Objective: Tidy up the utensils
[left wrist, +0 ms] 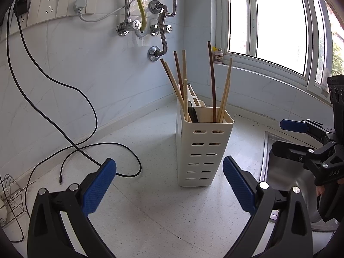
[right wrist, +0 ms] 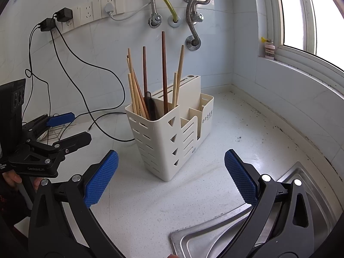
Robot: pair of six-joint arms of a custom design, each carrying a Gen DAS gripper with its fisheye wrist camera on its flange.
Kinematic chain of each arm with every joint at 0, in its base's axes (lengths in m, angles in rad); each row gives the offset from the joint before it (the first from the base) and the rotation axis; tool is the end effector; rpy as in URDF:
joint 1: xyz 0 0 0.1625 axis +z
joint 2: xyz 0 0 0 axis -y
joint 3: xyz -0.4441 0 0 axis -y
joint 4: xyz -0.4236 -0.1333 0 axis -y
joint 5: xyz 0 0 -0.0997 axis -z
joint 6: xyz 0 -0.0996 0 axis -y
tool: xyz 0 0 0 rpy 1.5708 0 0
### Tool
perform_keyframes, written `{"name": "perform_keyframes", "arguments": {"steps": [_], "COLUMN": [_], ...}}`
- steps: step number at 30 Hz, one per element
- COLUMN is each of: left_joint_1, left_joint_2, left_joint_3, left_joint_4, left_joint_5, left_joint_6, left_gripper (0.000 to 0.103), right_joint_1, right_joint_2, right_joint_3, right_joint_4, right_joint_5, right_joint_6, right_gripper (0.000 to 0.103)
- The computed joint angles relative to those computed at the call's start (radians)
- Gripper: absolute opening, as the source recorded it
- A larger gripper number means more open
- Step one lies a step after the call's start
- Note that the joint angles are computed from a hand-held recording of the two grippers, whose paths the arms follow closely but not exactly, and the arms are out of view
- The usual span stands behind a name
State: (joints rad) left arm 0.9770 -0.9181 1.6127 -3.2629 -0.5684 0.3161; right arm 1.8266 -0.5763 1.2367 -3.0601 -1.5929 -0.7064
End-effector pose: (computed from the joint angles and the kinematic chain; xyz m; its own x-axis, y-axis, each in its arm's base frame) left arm -0.2084 -0.6970 0.2989 -0.7062 -0.1317 -0.6956 0.5503 0.5161 -0.6564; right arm 0.3413 -0.7869 0.1509 -0.6279 -0.6048 0.4899 -0.7606 0.3433 -0.5511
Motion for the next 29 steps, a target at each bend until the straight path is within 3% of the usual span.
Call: {"name": "perform_keyframes", "arguments": {"steps": [29], "left_joint_1": [0.005], "left_joint_2": [-0.009], "left_joint_3": [0.004], "left_joint_4": [0.007], "left_joint_5": [0.002], "left_joint_6": [0.009], "left_gripper": [0.098], "right_joint_1": [0.001], "right_joint_2": [-0.004], "right_joint_3": [0.010], "right_joint_4": [-0.004], "right_joint_5": [0.001], "right_joint_6": [0.000], "right_gripper": [0.095]}}
